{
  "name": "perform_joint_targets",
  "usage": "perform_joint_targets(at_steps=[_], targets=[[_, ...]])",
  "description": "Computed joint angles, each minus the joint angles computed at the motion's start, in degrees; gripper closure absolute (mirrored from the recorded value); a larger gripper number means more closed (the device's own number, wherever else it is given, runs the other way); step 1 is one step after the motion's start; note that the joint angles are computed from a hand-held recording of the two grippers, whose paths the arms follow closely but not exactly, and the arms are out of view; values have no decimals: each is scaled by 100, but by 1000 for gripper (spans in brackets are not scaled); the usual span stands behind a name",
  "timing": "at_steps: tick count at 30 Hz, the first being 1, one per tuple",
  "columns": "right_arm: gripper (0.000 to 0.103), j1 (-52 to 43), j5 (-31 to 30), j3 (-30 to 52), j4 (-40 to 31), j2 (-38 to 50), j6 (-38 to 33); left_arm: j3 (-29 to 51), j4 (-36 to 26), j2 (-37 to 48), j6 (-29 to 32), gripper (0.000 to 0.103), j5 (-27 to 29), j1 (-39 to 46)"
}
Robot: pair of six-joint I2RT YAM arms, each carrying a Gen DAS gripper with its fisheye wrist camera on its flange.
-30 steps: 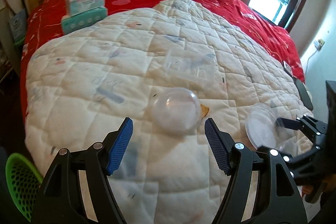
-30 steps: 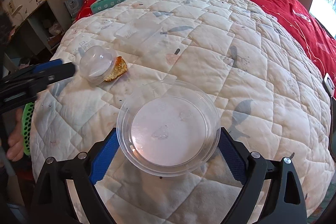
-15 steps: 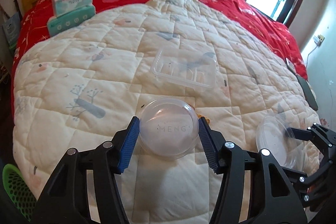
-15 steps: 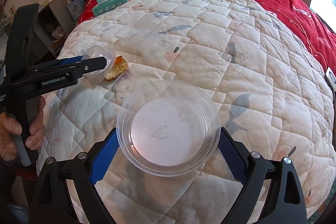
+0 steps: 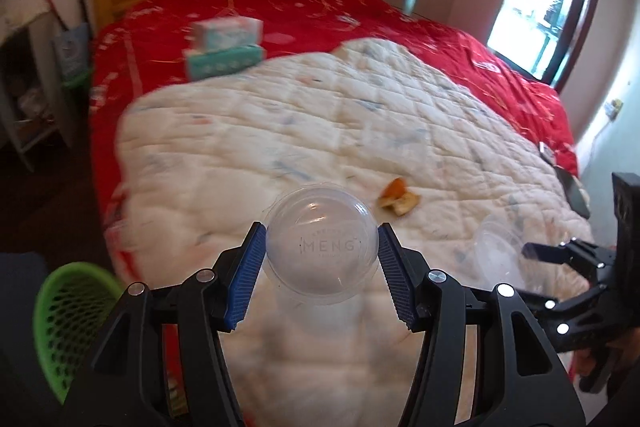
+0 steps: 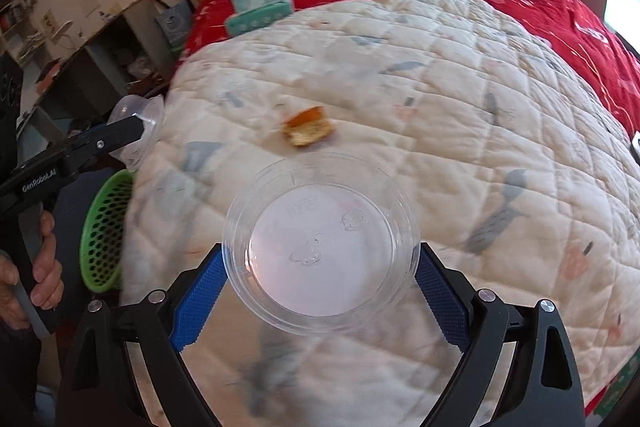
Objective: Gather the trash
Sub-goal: 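Drop the dome cup into the basket with the left gripper while the right carries the clear tray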
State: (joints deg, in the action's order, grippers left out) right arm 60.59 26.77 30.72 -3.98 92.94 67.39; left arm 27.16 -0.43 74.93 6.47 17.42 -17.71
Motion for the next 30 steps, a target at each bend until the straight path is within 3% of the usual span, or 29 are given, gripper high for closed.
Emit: perform_joint_targets(at_steps=[5,8,16,23,30], targets=[[14,391,83,736,-199,450,84,-234,-923,-892,862,47,772,1737],[14,568,124,1209,-364,714,59,-210,-1335,-1004,1438,47,1121,2705],[14,883,188,2522,-927,1383,-137,183,-1968,-213,3113,47,1830,5095],[14,940,85,3452,-1189,1954,-408,641,-1826,846,3595,46,1803,5983],[14,882,-83,4138,-1338,2395,-679,941,-1509,1543,3449,45,1616,6080]])
